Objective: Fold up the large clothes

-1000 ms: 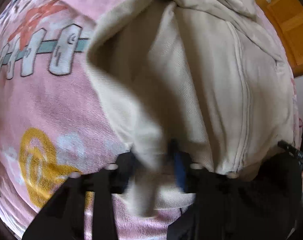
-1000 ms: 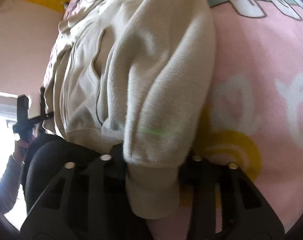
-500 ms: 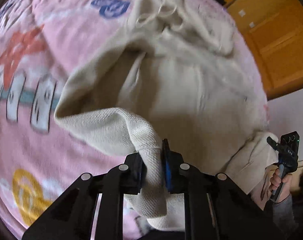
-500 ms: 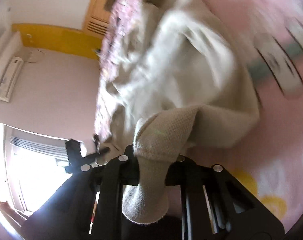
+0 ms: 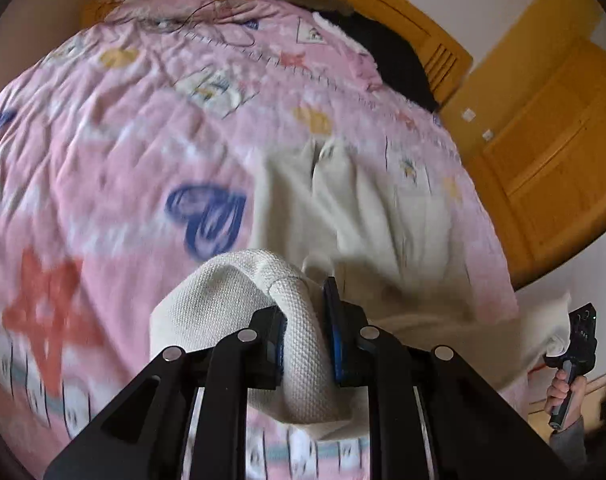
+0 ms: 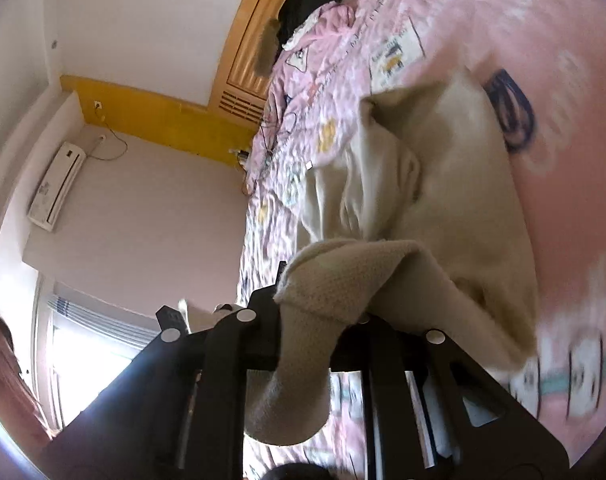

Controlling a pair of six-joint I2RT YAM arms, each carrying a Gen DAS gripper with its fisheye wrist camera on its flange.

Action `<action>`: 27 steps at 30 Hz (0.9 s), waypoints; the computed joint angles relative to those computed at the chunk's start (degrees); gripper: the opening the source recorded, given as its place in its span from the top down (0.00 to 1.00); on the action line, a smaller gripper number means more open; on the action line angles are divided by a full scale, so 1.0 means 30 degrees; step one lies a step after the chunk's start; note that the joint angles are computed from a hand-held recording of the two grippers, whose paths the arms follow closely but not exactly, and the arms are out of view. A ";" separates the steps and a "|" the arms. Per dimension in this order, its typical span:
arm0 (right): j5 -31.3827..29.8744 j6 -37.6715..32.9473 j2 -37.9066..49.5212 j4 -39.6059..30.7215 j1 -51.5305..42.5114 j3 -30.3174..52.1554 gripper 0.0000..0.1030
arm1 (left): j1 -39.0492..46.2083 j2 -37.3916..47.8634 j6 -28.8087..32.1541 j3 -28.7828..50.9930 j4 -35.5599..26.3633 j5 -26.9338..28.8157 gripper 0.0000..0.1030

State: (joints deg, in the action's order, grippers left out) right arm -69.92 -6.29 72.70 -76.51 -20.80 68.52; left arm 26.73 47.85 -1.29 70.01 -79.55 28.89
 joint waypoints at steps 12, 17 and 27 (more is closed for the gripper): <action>0.4546 1.1780 1.3002 1.0844 0.4651 0.9597 0.87 | -0.6185 1.4821 -0.4077 0.6507 0.8004 -0.5581 0.84; 0.4698 1.3535 1.8498 0.9221 0.5058 1.3997 0.84 | -0.5567 1.9752 -0.4556 0.9224 0.7033 -0.4482 0.81; 0.1735 1.5547 2.2108 0.6222 0.4413 1.9218 0.26 | -0.3232 2.6036 -0.4689 2.0300 0.0163 0.0061 0.42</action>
